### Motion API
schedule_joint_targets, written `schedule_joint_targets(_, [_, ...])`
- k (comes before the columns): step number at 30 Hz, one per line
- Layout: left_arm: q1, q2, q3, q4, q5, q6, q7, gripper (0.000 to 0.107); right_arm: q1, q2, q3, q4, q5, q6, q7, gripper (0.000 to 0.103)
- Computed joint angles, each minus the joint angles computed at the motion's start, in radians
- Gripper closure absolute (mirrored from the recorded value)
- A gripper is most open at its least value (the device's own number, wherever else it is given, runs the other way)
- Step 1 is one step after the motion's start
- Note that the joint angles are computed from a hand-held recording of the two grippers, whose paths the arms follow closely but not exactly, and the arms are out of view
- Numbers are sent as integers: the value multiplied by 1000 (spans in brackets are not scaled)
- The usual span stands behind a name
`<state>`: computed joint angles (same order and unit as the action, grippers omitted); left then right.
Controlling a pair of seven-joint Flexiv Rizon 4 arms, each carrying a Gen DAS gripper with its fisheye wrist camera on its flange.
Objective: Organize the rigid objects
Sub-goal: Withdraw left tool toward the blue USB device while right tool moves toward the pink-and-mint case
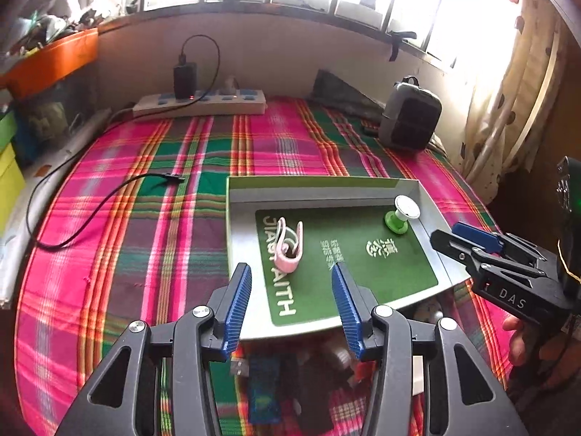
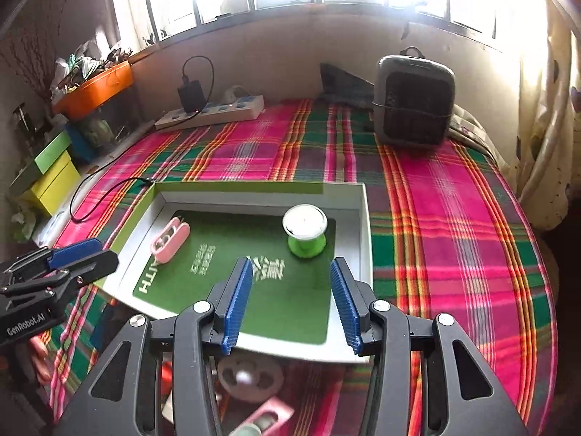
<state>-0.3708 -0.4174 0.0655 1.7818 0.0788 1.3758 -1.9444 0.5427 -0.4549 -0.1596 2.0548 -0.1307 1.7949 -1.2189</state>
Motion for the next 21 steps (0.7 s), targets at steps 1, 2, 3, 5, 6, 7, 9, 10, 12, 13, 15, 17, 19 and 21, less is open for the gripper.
schedule_joint_targets(1, [4, 8, -6, 17, -4, 11, 0, 61, 16, 3, -17, 12, 7, 8, 0, 57])
schedule_joint_targets(2, [3, 14, -5, 27, -5, 16, -4, 61, 33, 8, -34, 26, 18, 15, 1, 57])
schedule_joint_targets(3, [1, 19, -1, 36, -3, 21, -9, 61, 34, 11, -33, 34, 25, 20, 1, 57])
schedule_joint_targets(5, [-14, 32, 16, 53, 10, 26, -31, 61, 22, 19, -16, 54, 37, 32, -1, 57])
schedule_joint_targets(6, [-18, 38, 22, 62, 18, 32, -41, 61, 25, 22, -18, 62, 46, 38, -3, 57])
schedule_joint_targets(7, [-20, 45, 25, 73, 25, 41, -49, 61, 57, 26, -48, 78, 64, 48, -7, 57])
schedule_joint_targets(9, [-12, 62, 17, 105, 20, 67, -60, 61, 80, 30, -68, 93, 85, 57, -21, 57])
schedule_joint_targets(10, [-7, 69, 11, 119, 15, 76, -60, 61, 91, 33, -76, 102, 97, 62, -28, 57])
schedule_joint_targets(12, [-18, 79, 28, 134, 27, 81, -79, 61, 91, 37, -68, 115, 118, 72, -35, 57])
schedule_joint_targets(13, [-21, 84, 33, 140, 34, 81, -85, 60, 82, 41, -55, 120, 125, 74, -36, 57])
schedule_joint_targets(15, [-28, 95, 46, 158, 45, 80, -110, 60, 92, 47, -55, 136, 144, 85, -45, 57])
schedule_joint_targets(17, [-21, 106, 43, 180, 46, 95, -126, 60, 88, 54, -42, 148, 157, 94, -55, 57])
schedule_joint_targets(19, [-23, 115, 49, 197, 55, 108, -146, 60, 90, 60, -33, 159, 172, 104, -65, 57])
schedule_joint_targets(21, [-26, 123, 57, 214, 65, 115, -165, 60, 142, 66, -73, 177, 210, 116, -85, 57])
